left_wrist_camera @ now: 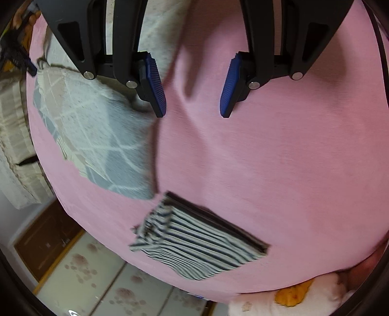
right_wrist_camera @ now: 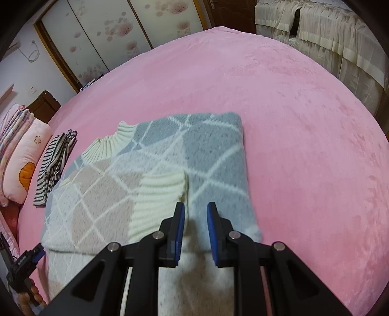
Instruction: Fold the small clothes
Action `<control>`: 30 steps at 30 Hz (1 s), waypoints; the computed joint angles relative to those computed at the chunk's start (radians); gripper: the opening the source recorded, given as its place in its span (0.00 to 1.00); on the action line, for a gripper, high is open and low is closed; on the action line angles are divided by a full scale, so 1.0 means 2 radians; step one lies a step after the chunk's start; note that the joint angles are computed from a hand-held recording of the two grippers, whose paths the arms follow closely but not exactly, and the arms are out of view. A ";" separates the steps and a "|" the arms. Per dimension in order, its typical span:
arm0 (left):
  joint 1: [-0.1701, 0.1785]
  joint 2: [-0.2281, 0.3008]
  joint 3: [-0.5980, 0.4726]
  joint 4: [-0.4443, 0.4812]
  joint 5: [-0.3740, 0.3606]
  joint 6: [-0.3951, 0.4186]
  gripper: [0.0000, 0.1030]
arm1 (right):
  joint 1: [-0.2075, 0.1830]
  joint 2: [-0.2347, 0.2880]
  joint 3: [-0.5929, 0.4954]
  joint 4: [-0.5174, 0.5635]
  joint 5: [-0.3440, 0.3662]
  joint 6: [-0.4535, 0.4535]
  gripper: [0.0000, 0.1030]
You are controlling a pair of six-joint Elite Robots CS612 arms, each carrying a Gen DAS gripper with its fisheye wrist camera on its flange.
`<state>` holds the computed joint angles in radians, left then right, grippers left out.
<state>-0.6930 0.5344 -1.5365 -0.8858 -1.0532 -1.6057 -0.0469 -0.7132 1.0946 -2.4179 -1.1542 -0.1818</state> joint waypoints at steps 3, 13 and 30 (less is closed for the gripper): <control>0.001 -0.002 -0.004 0.014 -0.001 -0.009 0.44 | 0.000 -0.009 0.018 -0.015 0.009 -0.004 0.18; 0.005 -0.029 0.060 -0.082 0.007 0.091 0.44 | 0.018 -0.027 0.052 -0.065 0.020 -0.057 0.18; 0.022 -0.053 0.168 -0.144 -0.004 0.202 0.40 | 0.026 0.009 0.021 -0.070 -0.029 -0.073 0.08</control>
